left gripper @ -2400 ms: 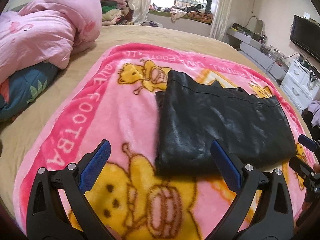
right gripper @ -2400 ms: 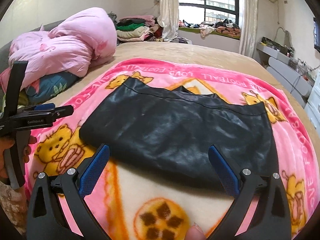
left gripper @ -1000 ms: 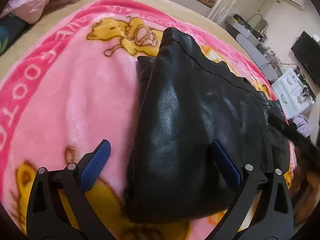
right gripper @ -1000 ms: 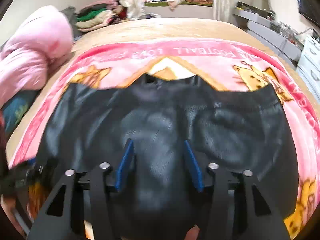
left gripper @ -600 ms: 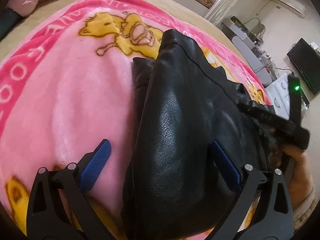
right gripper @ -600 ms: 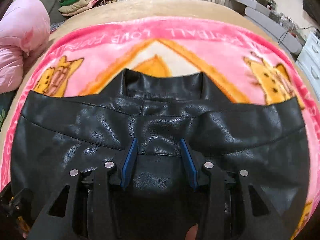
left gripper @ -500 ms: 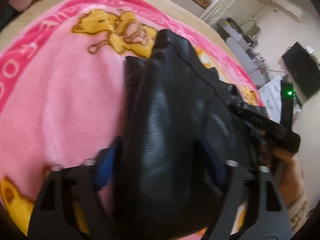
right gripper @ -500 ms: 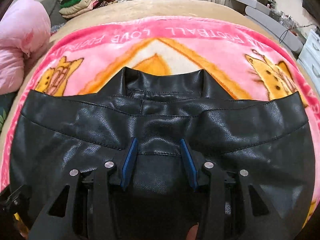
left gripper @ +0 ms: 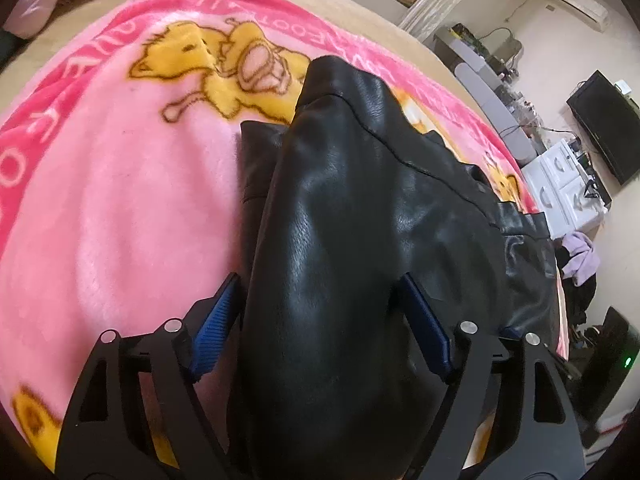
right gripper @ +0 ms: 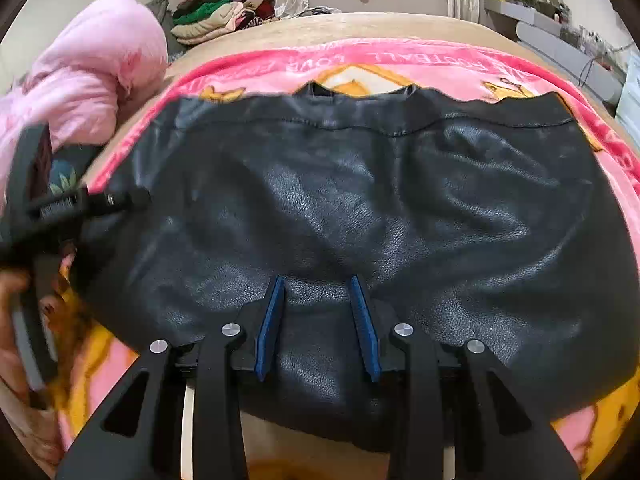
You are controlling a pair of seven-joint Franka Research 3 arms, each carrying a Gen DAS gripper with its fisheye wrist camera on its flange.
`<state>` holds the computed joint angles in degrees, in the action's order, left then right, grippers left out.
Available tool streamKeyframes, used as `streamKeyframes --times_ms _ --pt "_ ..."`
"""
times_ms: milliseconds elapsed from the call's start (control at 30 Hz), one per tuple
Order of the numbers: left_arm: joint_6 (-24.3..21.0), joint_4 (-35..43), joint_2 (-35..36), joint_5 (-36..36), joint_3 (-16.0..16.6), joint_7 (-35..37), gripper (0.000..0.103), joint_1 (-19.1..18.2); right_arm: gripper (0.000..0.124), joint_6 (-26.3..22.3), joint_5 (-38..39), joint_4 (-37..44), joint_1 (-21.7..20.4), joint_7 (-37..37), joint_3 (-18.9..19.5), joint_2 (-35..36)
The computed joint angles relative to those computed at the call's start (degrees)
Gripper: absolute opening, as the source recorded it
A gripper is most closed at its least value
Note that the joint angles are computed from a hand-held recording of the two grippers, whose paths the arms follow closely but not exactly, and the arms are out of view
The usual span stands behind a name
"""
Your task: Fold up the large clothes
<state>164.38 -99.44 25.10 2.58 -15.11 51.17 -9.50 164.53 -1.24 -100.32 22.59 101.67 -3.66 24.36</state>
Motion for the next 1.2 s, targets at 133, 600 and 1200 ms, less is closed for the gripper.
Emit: streamKeyframes --times_ms 133,600,1200 --pt "-1.05 1.22 0.87 -2.94 -2.64 3.95 0.075 2.90 0.073 6.12 -0.20 -4.47 -0.95 -5.58 3.19 -4.01" --pt "-3.73 2.02 0.22 -5.62 -1.54 5.89 0.086 4.20 0.081 4.71 -30.91 8.21 24.26 -2.97 -17.53 9.61" --pt "1.15 0.51 2.11 -23.26 -12.66 19.38 0.092 13.64 0.026 20.81 -38.40 9.65 42.62 16.00 -45.35 19.29"
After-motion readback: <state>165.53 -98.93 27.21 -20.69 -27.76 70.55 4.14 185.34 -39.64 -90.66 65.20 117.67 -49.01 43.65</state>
